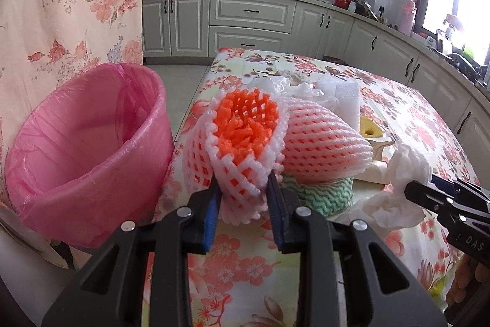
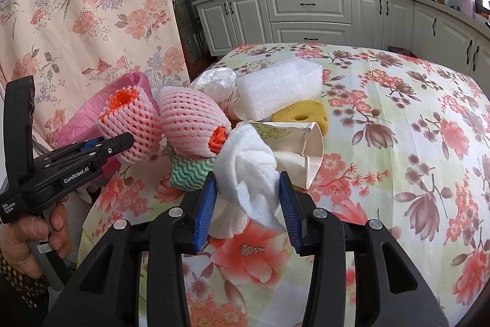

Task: Collect trash
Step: 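Lift the pink foam net with the left tool while the right tool lifts the tissue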

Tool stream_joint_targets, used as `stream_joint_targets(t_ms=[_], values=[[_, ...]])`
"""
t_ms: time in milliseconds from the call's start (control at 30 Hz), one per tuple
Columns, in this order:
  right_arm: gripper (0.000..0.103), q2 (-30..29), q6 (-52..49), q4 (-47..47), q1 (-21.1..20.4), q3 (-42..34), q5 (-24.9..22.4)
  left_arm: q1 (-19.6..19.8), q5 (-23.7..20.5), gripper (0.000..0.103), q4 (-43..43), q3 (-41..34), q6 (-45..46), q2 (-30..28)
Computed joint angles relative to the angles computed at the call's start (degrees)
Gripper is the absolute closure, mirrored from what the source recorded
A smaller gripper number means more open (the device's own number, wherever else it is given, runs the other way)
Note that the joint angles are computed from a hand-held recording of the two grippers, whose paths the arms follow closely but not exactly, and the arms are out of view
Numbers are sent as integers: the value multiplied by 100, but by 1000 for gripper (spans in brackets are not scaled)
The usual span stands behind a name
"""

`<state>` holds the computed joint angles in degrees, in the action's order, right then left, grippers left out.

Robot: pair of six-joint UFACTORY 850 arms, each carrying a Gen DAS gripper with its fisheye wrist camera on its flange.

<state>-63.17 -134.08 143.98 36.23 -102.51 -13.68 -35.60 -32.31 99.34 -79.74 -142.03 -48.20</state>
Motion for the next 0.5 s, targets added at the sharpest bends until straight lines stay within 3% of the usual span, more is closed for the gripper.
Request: stream_joint_targets(t_ms=[133, 267, 500], values=[[62, -8, 199, -130, -31, 17, -61, -8, -2, 75, 66, 60, -87, 23], [53, -45, 868, -682, -83, -20, -162, -4, 18, 75, 129, 98, -176, 30], [53, -214, 1934, -1535, -152, -236, -173, -1, 52, 75, 188, 104, -244, 16]])
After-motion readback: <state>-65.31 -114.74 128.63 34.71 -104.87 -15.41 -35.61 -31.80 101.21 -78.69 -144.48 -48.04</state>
